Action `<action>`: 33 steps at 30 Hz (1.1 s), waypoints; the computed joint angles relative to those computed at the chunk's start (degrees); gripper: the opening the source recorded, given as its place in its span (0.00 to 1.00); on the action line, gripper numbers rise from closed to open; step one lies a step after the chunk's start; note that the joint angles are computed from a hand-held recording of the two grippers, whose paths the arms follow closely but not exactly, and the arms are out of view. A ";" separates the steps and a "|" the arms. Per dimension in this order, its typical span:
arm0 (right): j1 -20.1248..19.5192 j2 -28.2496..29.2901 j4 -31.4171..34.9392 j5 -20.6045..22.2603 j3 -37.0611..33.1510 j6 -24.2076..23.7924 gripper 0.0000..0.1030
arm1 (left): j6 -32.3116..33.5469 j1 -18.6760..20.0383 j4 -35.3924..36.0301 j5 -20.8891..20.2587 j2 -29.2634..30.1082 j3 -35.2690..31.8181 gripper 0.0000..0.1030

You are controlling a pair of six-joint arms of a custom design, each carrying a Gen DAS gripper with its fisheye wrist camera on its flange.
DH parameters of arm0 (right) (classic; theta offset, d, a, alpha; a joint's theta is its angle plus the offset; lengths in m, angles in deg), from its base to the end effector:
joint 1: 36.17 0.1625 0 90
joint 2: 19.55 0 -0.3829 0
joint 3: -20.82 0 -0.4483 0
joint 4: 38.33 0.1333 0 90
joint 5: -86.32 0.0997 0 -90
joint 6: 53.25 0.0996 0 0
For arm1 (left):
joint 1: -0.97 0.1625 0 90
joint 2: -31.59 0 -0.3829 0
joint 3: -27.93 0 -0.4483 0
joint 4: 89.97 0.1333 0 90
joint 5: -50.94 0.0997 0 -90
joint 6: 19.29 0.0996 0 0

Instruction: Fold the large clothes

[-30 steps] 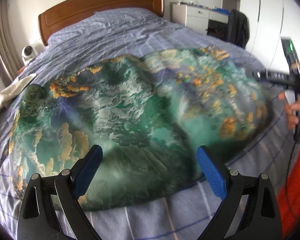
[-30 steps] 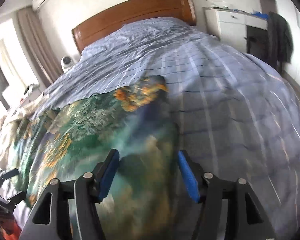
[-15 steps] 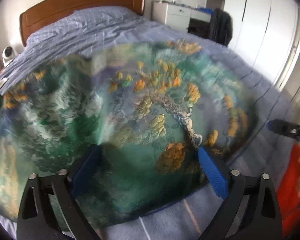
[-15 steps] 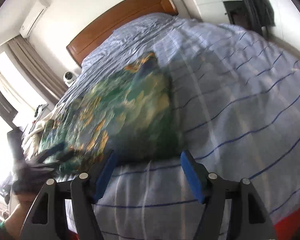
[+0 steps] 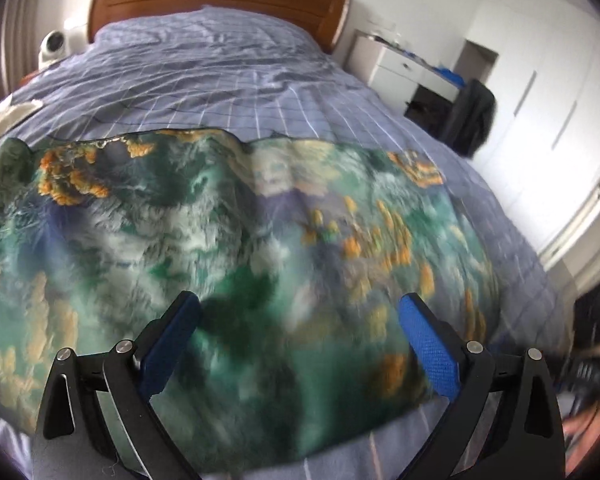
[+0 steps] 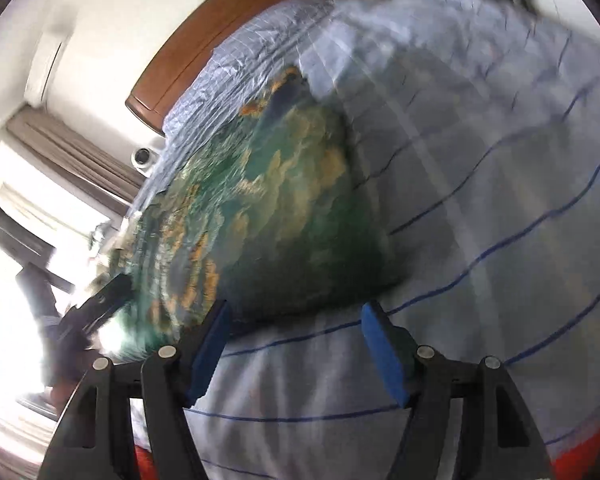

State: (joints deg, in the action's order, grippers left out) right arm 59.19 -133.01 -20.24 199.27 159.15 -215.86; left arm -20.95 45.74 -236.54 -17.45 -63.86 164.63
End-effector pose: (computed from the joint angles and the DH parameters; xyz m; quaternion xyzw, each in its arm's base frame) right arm 0.1177 -0.2435 0.1897 -0.1731 -0.8853 0.4194 0.1017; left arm -0.1794 -0.4174 0.1851 0.3381 0.9133 -0.1940 0.1184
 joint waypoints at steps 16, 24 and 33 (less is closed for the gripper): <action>5.28 -2.82 4.03 5.23 -0.41 2.43 0.71 | -3.53 -0.18 3.45 2.10 -4.56 2.08 0.97; -2.83 -8.40 -4.28 -5.80 5.32 7.47 0.73 | 4.75 -1.85 -3.34 0.78 -1.15 4.66 0.97; -12.79 -4.05 -12.87 -12.70 3.57 7.77 0.79 | 5.24 1.55 -0.83 -2.05 3.45 1.72 0.98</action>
State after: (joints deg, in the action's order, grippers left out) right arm 46.40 -137.06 -33.11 186.57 162.72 -208.09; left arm -15.71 47.29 -237.37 -19.50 -60.41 166.35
